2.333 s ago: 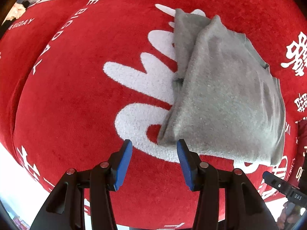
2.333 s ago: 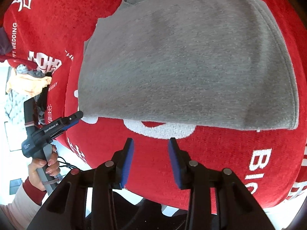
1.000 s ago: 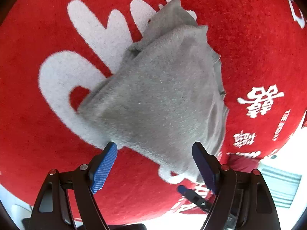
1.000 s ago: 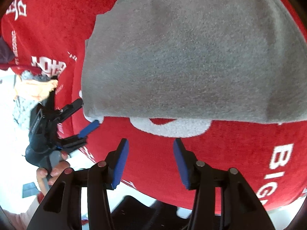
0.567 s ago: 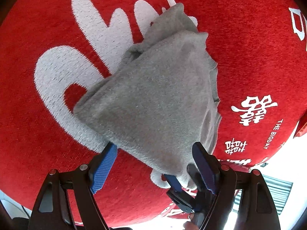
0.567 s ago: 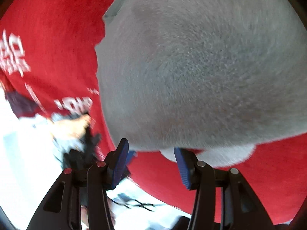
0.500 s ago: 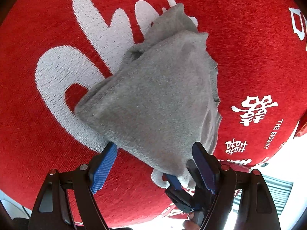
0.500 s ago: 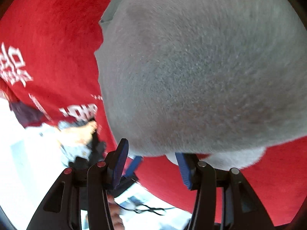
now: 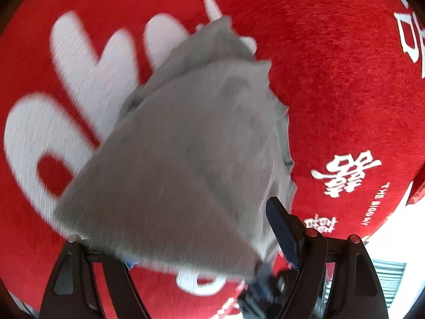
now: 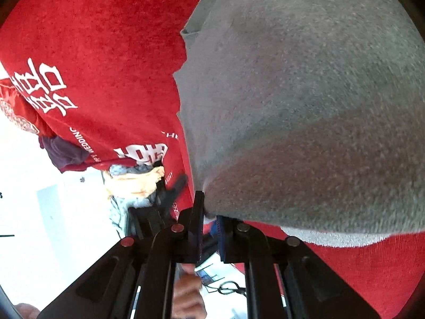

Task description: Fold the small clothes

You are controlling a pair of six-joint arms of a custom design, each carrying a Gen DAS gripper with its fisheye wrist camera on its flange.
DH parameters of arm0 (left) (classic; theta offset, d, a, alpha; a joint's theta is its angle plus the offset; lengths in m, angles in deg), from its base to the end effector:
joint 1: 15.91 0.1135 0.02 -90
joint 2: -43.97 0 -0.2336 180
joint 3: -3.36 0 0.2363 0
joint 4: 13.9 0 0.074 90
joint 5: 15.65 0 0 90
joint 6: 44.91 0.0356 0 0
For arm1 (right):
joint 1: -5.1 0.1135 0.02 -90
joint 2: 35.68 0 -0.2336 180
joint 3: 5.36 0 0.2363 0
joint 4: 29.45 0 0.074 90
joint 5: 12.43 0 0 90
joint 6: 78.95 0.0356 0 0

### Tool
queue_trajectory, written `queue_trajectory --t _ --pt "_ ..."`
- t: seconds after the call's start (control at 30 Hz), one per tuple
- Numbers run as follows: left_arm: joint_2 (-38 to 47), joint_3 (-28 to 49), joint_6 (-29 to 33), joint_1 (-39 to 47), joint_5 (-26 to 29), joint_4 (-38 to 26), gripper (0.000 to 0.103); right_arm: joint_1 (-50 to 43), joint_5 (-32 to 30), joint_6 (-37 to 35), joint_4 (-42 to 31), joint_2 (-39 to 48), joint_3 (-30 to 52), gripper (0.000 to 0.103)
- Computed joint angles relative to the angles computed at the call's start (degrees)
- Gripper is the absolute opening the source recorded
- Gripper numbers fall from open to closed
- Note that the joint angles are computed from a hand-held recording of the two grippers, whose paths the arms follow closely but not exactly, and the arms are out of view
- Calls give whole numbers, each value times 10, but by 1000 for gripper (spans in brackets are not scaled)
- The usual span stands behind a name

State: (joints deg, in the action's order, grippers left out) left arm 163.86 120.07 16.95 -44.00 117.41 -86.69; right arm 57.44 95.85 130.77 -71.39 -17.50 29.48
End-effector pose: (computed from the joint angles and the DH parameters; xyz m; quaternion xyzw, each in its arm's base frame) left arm 0.3384 -0.2082 0.2059 -0.0444 -0.9233 0.3748 0.0714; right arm 0.0833 0.0897 0.2081 0.5333 0.6468 0.5179 0.1704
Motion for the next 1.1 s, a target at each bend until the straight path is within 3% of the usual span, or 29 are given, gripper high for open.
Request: queue_trajectory --t 0.2,0.4,0.47,0.53,0.63,0.67,0.77,0.9,1.03,1.1 --pt "59 112 77 -31 -106 -46 81 -18 -46 -17 4 2 -11 9" --pt "87 156 116 -33 -114 -87 80 -47 -124 -59 -21 26 10 10" --pt "89 163 118 -32 -121 -94 69 -67 -170 -86 -49 51 36 14" --pt "88 165 128 -30 -145 -99 39 -79 -207 -115 -80 76 65 14" --pt "86 166 155 -28 -160 -107 18 -101 -254 -168 -143 104 117 16" --pt "80 165 170 -32 -173 -107 17 -113 -271 -193 -170 114 138 21" --pt "54 153 217 -59 -230 -90 15 -183 -332 -291 -249 147 203 51" --pt "-5 95 300 -104 -313 -41 15 -332 -417 -482 -344 235 293 52" --pt "-19 91 340 -112 -324 -38 15 -465 -479 -653 -374 355 367 53" --pt "-25 84 355 -113 -328 -34 15 -490 -498 -706 -372 430 408 55"
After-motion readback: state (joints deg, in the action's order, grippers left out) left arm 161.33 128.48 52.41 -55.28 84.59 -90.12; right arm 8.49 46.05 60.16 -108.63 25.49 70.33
